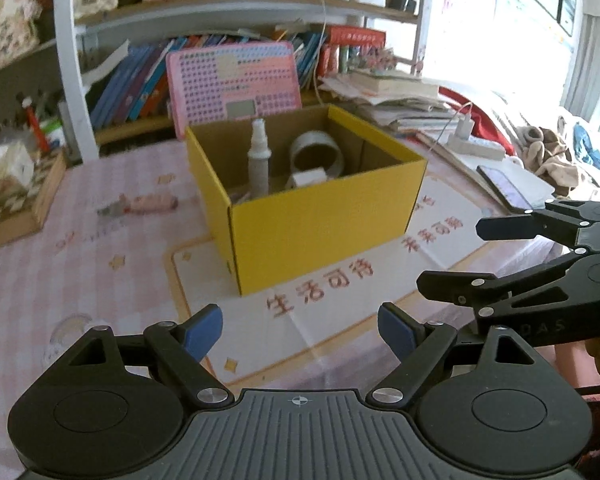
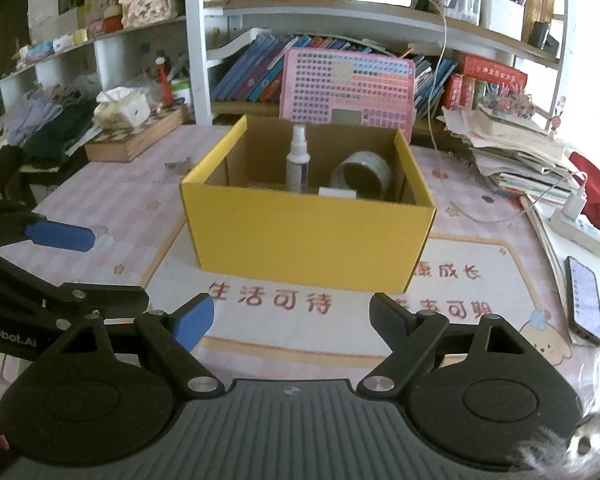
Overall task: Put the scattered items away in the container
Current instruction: 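Withdraw both open grippers up out of the yellow box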
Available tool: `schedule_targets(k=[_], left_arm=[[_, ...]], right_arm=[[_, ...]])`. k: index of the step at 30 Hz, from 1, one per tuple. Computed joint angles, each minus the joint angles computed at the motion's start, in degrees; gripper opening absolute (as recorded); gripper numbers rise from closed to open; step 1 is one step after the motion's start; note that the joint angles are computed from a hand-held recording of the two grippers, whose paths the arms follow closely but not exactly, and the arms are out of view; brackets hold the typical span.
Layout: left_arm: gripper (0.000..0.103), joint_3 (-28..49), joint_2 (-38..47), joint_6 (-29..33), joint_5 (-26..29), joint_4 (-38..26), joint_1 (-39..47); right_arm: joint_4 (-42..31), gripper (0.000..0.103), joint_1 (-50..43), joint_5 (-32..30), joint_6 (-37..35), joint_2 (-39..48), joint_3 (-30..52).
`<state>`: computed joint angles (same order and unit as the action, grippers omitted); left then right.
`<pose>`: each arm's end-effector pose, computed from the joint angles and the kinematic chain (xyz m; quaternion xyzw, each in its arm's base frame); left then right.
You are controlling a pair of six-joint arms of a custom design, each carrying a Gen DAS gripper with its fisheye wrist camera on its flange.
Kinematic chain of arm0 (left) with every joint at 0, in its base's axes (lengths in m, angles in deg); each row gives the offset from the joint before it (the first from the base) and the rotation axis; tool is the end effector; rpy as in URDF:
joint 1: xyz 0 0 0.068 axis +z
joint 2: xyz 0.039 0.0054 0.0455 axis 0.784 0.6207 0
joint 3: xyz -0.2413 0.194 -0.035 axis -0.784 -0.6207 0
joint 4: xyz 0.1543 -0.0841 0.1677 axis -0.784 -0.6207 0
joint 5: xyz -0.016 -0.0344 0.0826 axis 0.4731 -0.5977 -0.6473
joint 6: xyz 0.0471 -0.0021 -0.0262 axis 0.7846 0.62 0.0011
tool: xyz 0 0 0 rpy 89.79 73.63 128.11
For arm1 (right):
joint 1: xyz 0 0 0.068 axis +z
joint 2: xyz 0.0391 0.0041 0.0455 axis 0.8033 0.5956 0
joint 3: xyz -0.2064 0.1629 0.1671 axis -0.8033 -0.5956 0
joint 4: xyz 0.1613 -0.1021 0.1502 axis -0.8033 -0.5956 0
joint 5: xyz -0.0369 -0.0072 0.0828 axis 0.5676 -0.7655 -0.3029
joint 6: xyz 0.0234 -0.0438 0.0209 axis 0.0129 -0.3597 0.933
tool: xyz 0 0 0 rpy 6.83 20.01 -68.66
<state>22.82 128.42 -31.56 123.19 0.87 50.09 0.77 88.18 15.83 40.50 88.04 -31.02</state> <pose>0.3570 -0.0291 0.0858 0.3642 0.8426 -0.1804 0.3532 0.2531 0.1553 0.0685 0.0200 0.9044 -0.0069 0.4261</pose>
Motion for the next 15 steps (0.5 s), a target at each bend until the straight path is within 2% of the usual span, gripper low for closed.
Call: schedule_targets(k=[15], left_arm=[[0.087,3.90,2.08,2.02,-2.14,-5.89,2.55]], right_arm=[[-5.29,0.085,1.62,-2.61,1.89,3.31,5.47]])
